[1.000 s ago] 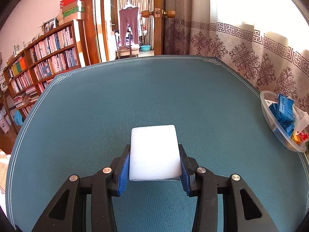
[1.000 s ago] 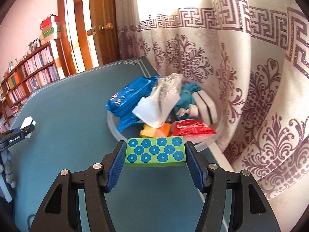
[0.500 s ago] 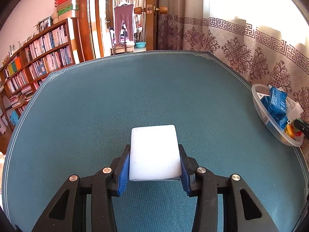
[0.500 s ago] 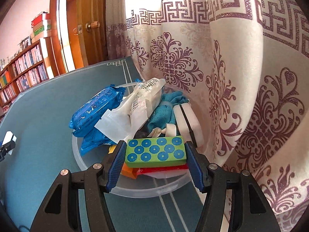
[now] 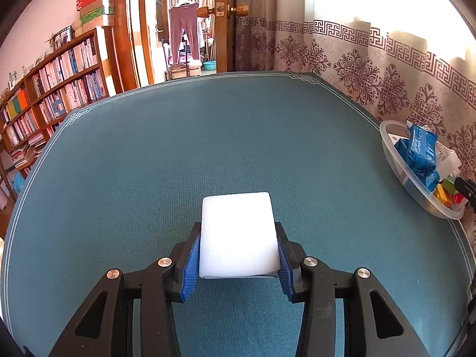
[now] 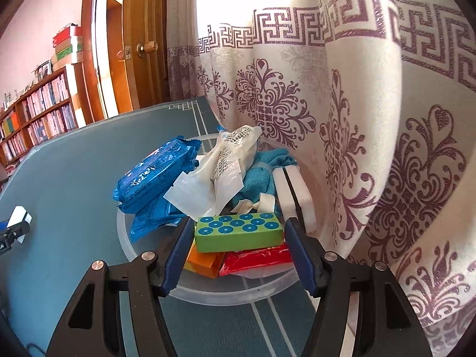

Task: Organize objects
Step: 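Carry the green dotted block with the right gripper into the bowl and release, then carry the white sponge block with the left gripper into the bowl and release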

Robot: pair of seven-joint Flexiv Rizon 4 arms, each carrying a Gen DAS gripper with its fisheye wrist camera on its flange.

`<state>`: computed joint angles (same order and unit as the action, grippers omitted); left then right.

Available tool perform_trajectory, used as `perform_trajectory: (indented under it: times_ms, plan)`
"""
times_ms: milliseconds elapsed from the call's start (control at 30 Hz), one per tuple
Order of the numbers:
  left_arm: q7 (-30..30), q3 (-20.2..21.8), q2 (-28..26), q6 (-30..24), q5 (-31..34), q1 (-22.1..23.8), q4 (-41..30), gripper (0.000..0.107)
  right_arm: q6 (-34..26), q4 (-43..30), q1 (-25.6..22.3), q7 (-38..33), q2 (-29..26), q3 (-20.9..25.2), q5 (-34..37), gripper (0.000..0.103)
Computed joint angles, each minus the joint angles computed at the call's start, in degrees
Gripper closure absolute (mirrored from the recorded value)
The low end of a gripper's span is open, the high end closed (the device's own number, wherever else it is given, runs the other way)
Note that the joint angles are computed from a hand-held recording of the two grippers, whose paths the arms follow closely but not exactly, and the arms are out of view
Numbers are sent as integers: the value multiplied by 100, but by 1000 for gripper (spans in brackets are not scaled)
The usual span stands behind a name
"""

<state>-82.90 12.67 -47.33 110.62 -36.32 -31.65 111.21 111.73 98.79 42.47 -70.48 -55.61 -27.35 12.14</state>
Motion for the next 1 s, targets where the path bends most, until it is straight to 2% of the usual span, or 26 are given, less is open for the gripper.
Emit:
perform_trajectory:
  times_ms: [67, 233, 367, 533, 800, 1000]
  plan:
    - [21, -57, 10, -35, 62, 4, -45, 60, 217, 175, 199, -13, -21, -169, 231, 31]
    - [31, -278, 50, -123, 332, 84, -218, 60, 557, 480, 432, -45, -14, -260, 873, 30]
    - [57, -524, 71, -257, 685, 205, -437, 60, 844, 654, 448, -220, 12, -104, 1141, 30]
    - [119, -967, 37, -444, 1274, 445, -815, 60, 1119, 687, 608, -524, -35, -119, 1703, 30]
    - [199, -1598, -217, -870, 1961, 746, -1638, 60, 1075, 593, 314, -717, 109, 238, 2017, 30]
    - [250, -1800, -538, -1296, 2221, 786, -2307, 60, 1057, 570, -107, -509, 225, 638, 1866, 30]
